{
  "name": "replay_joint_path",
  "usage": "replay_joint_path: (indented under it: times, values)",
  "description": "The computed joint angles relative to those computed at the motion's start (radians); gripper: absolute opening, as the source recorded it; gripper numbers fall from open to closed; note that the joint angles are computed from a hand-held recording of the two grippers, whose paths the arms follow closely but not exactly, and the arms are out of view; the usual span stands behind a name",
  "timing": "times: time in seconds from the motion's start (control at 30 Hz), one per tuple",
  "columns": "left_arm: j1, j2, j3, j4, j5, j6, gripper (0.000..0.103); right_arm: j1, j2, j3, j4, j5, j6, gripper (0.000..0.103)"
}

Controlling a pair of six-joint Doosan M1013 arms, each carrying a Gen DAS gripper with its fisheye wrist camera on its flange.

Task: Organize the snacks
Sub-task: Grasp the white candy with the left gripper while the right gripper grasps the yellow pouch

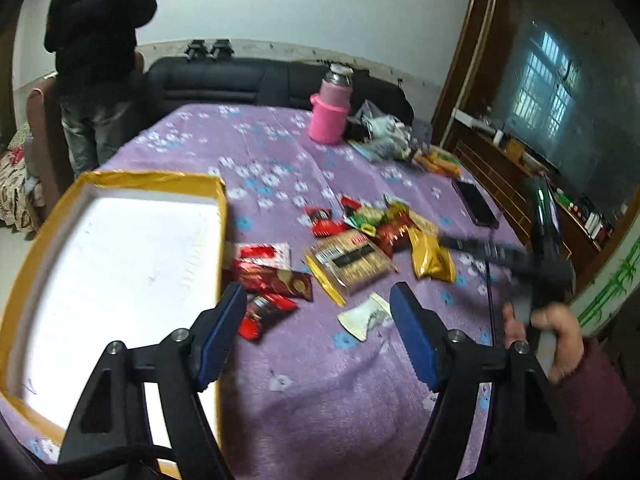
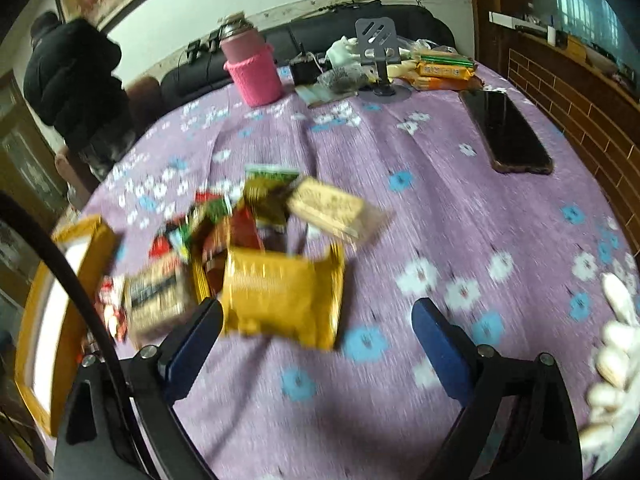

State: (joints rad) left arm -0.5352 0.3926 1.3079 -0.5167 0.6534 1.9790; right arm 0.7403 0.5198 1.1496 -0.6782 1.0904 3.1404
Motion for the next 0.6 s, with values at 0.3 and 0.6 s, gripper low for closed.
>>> replay_joint_path:
  times: [0.3,0.6]
  values:
    - [0.012,0.018,-0.021,-0.035,0.052,0.04,0.075,-0.095,-0.047,0.099,0.478,-0.411,-0.355,0.087]
    - [0.001,0.048,-0.05,-0.038,0.123,0.057,0.075,-0.013,0.042,-0.059,0.196,-0.153,-0.291,0.087]
